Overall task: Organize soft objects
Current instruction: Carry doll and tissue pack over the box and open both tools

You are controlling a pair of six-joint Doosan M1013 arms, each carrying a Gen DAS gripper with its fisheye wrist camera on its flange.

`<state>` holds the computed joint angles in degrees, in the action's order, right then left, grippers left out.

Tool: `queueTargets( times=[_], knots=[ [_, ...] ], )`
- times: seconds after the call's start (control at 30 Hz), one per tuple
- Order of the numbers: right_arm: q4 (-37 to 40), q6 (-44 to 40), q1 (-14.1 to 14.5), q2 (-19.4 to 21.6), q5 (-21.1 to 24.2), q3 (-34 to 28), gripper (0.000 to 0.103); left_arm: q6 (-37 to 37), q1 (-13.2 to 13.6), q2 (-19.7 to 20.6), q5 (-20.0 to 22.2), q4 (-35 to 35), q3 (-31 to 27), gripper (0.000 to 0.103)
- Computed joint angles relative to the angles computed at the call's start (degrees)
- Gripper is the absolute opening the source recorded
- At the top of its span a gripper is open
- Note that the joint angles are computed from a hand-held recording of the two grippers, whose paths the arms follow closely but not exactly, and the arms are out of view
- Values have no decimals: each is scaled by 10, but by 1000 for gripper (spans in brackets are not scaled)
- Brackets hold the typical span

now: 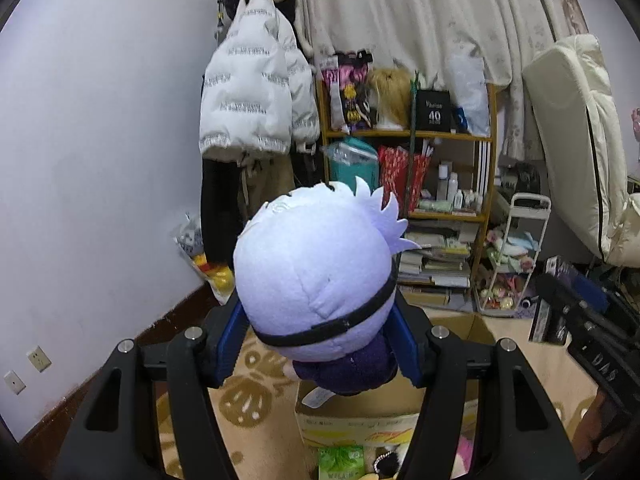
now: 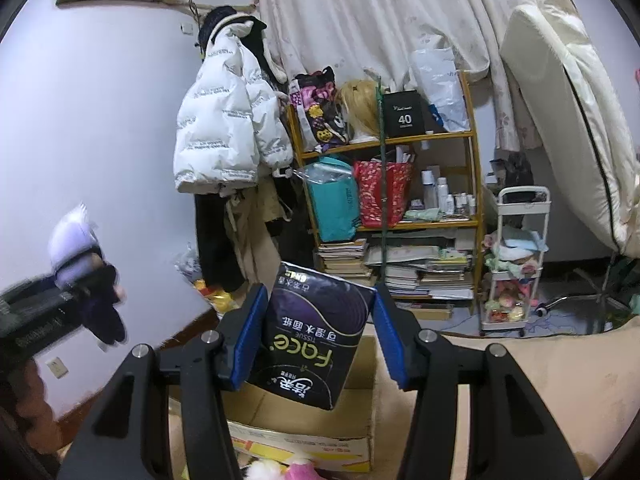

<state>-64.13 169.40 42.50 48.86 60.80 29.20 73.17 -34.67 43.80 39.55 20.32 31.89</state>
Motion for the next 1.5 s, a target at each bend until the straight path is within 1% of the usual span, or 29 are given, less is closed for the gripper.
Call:
queueTargets(
  times=[0.07,0.13,0.2,0.27,0.3,0.37,0.47,0.57,0.77,0.83,0.97,1.03,1.13,1.33,1.4,1.47,1.5],
  knots=[
    [0,-3,-1,2,0,3,56,4,0,5,5,0,0,62],
    [9,-11,-3,7,2,-3,56,40,0,13,16,-22,-9,62],
    [12,-5,-4,6,-3,2,56,63,-1,14,9,-31,-3,62],
    [19,-15,-5,9,2,-1,56,80,-2,21,26,-43,-14,62],
    [27,-23,-6,11,4,-4,57,89,-2,29,42,-55,-26,62],
    [35,-25,-7,10,2,0,57,89,-2,39,63,-53,-37,62],
    [47,-26,-10,10,-1,1,57,90,-3,47,77,-47,-44,62],
    [54,-19,-13,9,-6,7,57,81,-5,51,76,-23,-44,62],
    [75,-9,-19,5,-24,22,57,92,-3,64,93,-49,-65,63],
    [84,-15,-21,7,-28,20,57,97,-2,73,109,-55,-83,63],
    [96,-17,-23,7,-41,22,57,114,2,91,138,-93,-119,63],
    [97,-11,-24,7,-48,26,57,123,2,94,140,-97,-123,64],
    [115,-25,-27,11,-51,23,57,125,0,98,142,-89,-127,64],
    [141,-42,-32,13,-62,22,57,122,4,118,174,-109,-168,65],
    [150,-45,-34,12,-66,23,57,121,6,119,175,-114,-168,65],
    [160,-48,-36,10,-69,26,58,114,7,120,176,-118,-170,67],
    [164,-48,-37,9,-71,28,58,112,8,120,176,-121,-170,70]
  ],
)
